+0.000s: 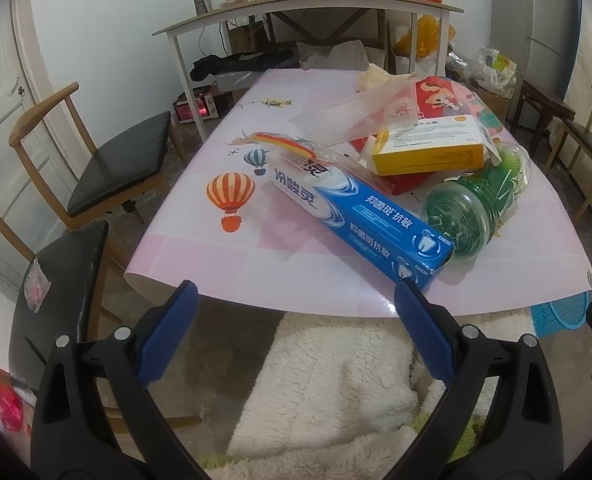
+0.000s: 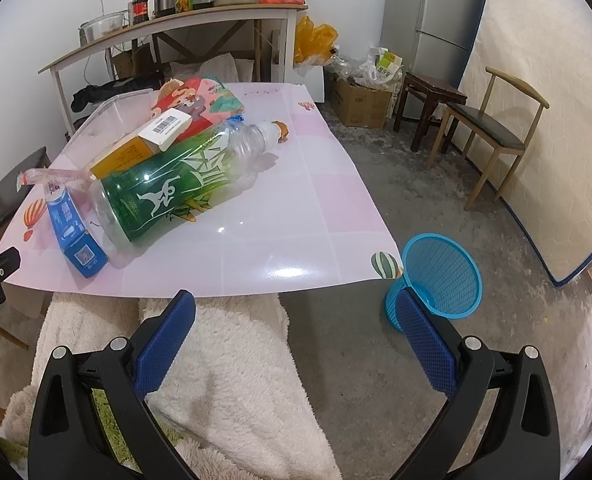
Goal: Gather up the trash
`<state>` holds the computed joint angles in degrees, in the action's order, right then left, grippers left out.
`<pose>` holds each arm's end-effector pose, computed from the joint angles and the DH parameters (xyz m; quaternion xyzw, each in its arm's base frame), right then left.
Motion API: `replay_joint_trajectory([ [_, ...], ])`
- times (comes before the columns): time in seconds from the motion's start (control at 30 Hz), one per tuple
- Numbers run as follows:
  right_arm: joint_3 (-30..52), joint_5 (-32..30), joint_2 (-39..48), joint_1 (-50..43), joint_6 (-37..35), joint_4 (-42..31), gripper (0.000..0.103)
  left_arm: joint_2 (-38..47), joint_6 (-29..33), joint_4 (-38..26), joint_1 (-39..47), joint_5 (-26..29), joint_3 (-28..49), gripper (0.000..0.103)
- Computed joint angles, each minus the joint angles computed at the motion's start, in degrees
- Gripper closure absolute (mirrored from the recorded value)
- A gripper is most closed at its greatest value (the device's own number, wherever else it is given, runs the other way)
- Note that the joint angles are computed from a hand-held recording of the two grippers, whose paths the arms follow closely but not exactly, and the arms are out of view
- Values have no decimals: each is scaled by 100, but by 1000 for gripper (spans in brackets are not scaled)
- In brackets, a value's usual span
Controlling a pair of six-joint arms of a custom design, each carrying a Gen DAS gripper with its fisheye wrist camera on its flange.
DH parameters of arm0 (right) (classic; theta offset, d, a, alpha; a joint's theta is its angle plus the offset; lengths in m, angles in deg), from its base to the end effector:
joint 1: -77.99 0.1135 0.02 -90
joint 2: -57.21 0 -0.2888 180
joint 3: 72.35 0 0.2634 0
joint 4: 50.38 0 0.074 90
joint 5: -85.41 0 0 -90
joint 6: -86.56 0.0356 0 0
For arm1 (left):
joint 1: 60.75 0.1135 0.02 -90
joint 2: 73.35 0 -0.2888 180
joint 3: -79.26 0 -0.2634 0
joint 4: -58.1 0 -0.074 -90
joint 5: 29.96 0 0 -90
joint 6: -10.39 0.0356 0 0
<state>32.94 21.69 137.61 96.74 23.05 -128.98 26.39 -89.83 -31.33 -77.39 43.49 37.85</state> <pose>0.2640 0.0730 0.4237 0.1331 0.9185 -0.0828 0.3630 0.3312 -0.0884 0.4798 0.0037 0.9329 0.0543 0.3561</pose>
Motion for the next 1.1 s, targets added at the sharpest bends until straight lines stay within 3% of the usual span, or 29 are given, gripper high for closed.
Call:
replay_joint_trajectory([
  [1.1,-140,-69,-53,51,58,60,6,103,-52,-207,48,-155,174,9],
])
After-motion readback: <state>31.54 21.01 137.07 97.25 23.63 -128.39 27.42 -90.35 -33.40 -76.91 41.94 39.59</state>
